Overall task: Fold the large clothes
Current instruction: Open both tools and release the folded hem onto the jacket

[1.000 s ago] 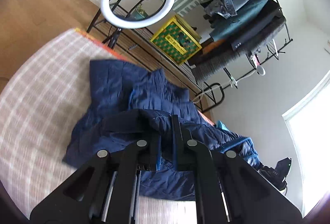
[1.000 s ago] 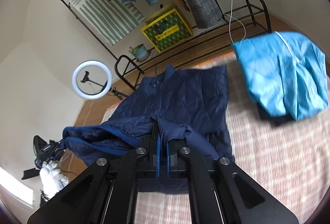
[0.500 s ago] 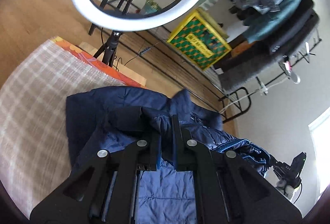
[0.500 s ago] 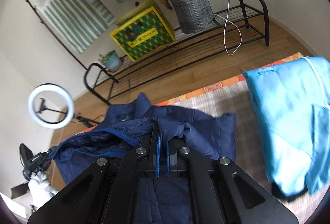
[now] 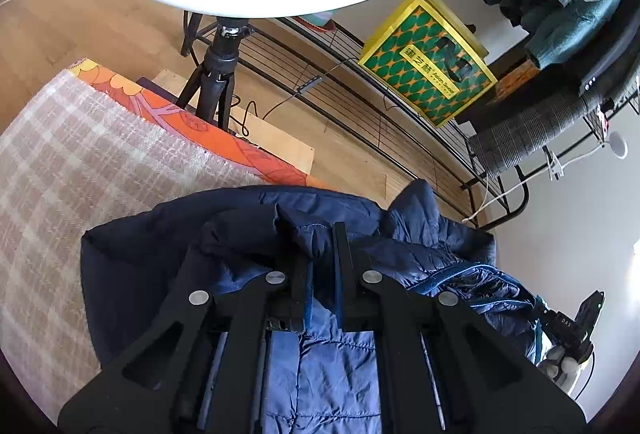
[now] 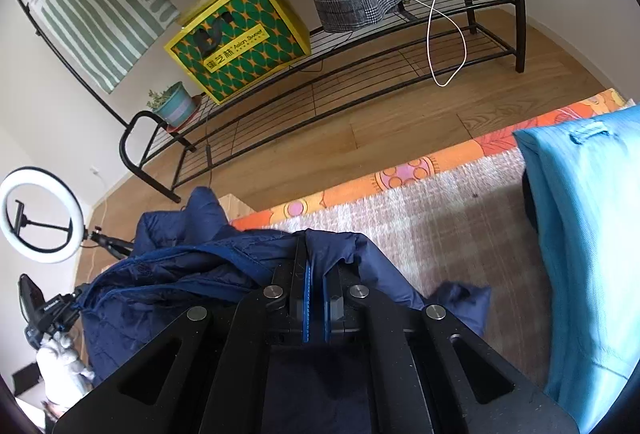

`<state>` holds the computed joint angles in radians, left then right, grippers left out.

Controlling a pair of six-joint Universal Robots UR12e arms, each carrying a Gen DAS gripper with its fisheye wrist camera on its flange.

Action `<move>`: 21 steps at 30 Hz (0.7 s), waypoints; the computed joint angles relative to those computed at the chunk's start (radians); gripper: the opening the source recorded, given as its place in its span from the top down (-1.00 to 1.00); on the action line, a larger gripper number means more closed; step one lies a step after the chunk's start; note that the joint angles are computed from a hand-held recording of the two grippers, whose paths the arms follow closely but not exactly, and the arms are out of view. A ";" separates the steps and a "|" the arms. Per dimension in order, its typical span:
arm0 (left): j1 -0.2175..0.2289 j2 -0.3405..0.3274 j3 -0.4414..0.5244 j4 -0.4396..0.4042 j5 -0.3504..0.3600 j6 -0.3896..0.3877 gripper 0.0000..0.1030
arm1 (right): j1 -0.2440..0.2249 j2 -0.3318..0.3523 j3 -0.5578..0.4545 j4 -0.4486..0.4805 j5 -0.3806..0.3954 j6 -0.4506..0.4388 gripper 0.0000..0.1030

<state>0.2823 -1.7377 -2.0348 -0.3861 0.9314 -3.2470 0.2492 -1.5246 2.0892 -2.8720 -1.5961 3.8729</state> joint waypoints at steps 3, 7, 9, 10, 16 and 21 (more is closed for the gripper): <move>-0.006 -0.001 -0.010 0.060 0.012 -0.056 0.85 | -0.001 0.011 0.002 -0.060 0.009 -0.030 0.91; -0.002 0.004 -0.015 0.120 -0.015 -0.087 0.57 | 0.000 -0.004 0.000 -0.049 0.018 -0.056 0.88; 0.002 0.013 -0.012 0.124 -0.033 -0.069 0.54 | 0.003 -0.015 -0.006 -0.019 0.005 -0.079 0.87; 0.002 0.017 -0.008 0.112 -0.036 -0.054 0.51 | 0.005 -0.020 -0.007 -0.013 -0.003 -0.090 0.87; -0.012 0.057 -0.013 0.127 0.013 0.052 0.48 | 0.035 -0.035 -0.033 0.048 -0.075 -0.201 0.83; 0.016 0.019 0.033 -0.039 -0.113 -0.027 0.02 | -0.057 -0.021 -0.004 -0.024 0.189 -0.049 0.08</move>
<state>0.2988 -1.7190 -2.0019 -0.4252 0.8187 -3.2741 0.1919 -1.5459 2.0853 -2.8955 -1.4074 3.8242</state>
